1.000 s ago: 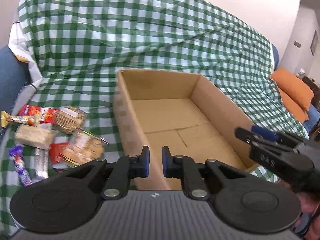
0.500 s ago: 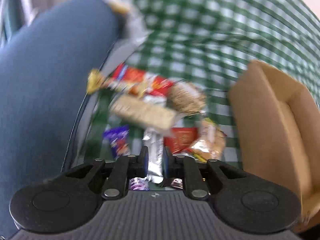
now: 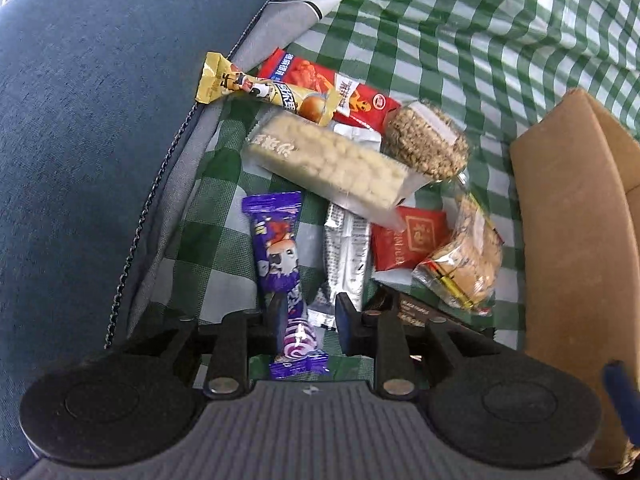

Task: Organize snacks
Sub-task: 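Move both tools toward the snack pile beside the box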

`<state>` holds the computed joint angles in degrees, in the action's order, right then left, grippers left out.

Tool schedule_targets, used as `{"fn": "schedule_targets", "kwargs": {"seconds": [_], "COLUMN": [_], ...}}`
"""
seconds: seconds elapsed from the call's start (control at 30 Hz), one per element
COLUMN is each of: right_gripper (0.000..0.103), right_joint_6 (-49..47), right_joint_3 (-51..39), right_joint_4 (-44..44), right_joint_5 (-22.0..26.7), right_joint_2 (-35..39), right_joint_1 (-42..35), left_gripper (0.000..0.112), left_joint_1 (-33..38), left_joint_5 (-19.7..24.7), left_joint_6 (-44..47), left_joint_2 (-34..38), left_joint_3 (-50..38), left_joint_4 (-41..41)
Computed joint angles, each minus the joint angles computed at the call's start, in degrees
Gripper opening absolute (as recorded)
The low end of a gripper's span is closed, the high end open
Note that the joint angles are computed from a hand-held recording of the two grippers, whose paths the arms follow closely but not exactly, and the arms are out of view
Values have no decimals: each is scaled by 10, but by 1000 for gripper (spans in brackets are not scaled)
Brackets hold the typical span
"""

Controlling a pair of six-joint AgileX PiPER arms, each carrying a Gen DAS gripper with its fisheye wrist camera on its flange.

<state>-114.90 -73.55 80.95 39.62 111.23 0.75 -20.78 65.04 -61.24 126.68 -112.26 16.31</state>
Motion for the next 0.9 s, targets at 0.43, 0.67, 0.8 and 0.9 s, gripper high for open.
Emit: {"fn": "schedule_targets", "kwargs": {"seconds": [0.43, 0.67, 0.8, 0.9], "right_gripper": [58, 71, 70, 64], "right_joint_6": [131, 285, 371, 404], "right_joint_3": [-52, -122, -174, -203], "right_joint_4": [-213, -337, -388, -406], "right_joint_5": [-145, -137, -94, -56], "right_joint_2": [79, 129, 154, 166], "right_joint_1": [124, 139, 135, 128], "left_gripper": [2, 18, 20, 21], "left_joint_1": [14, 18, 16, 14], "left_joint_5": [-55, -45, -24, -16], "left_joint_6": [7, 10, 21, 28], "left_joint_2": [-38, -27, -6, 4], "left_joint_3": [75, 62, 32, 18], "left_joint_4": [-22, -28, -28, -24]}}
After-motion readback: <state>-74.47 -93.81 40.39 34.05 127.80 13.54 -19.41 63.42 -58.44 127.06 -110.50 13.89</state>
